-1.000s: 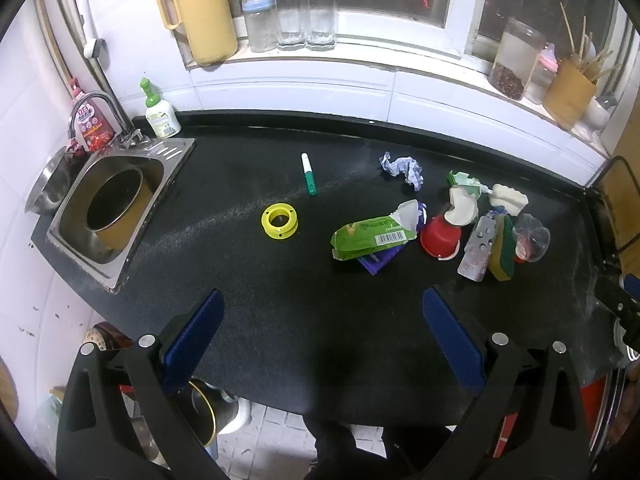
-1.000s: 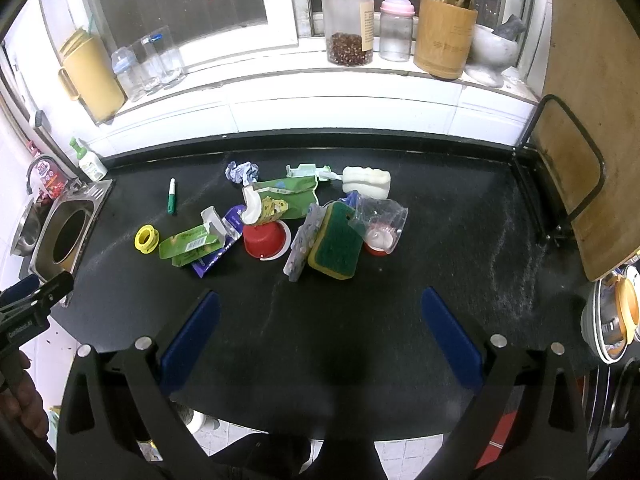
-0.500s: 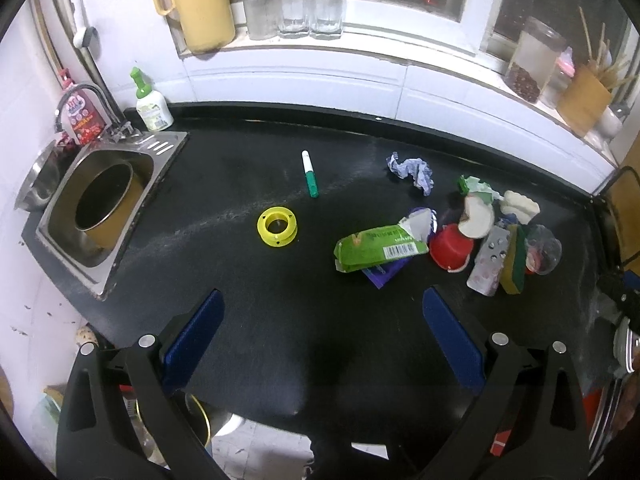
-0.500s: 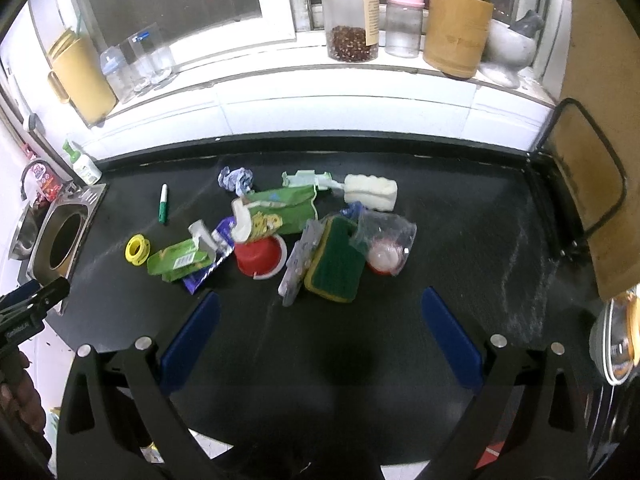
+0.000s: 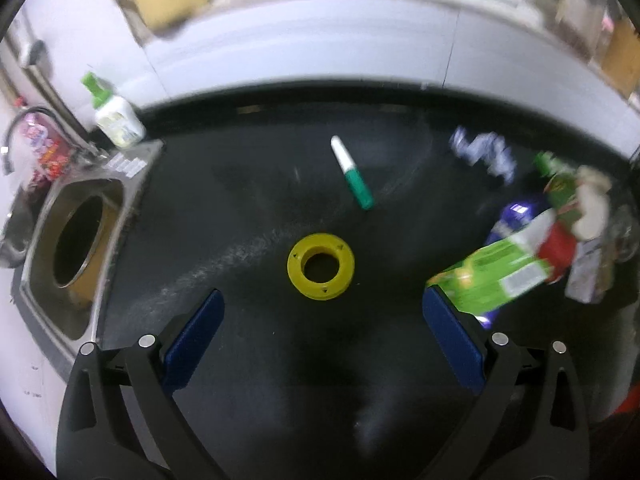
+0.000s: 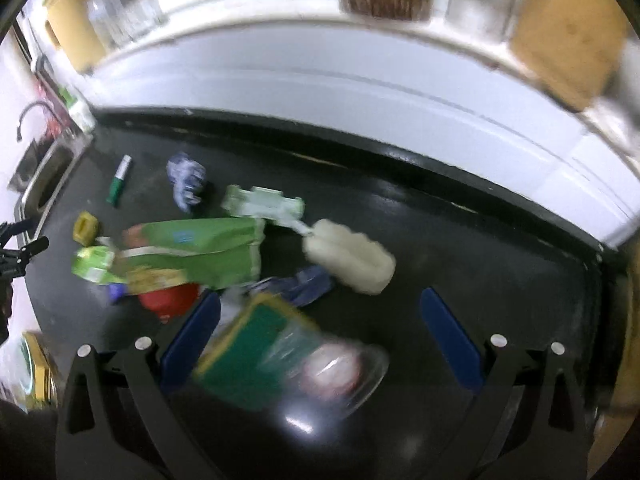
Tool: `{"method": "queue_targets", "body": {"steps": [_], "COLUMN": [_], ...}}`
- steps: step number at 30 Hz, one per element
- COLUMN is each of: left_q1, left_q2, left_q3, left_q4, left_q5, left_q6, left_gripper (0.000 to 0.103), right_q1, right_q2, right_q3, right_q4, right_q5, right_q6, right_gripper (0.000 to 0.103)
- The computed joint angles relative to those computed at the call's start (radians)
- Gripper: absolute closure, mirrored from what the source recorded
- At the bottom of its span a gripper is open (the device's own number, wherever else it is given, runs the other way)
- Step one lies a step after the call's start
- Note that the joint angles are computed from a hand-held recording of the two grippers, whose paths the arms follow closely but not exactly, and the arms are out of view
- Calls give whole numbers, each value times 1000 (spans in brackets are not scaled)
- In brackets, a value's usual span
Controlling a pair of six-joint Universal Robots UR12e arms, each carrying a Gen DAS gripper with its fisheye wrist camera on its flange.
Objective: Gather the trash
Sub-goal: 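Grasp the yellow tape roll with the left tool while the right tool grasps the white cloth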
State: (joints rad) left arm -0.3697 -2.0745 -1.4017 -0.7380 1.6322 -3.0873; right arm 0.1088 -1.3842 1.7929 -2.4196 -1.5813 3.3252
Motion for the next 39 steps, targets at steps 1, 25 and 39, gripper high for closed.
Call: {"method": "queue_targets", "body": {"steps": [1, 25, 39], "left_q1": [4, 5, -53], "left_q2": [-18, -98, 109], "left_q3": [10, 101, -24], "left_q4": [-6, -41, -72], "left_q5": [-8, 0, -16], "left_q6": [6, -44, -135], "left_gripper": [7, 49, 49], "right_q1": [-15, -51, 81], "right_q2": [16, 69, -69], "right_q3": [-9, -64, -49], "right_q4": [14, 71, 72], "right_q5": [21, 77, 59], "right_q6": [-24, -185, -64], "right_gripper": [6, 80, 80]}}
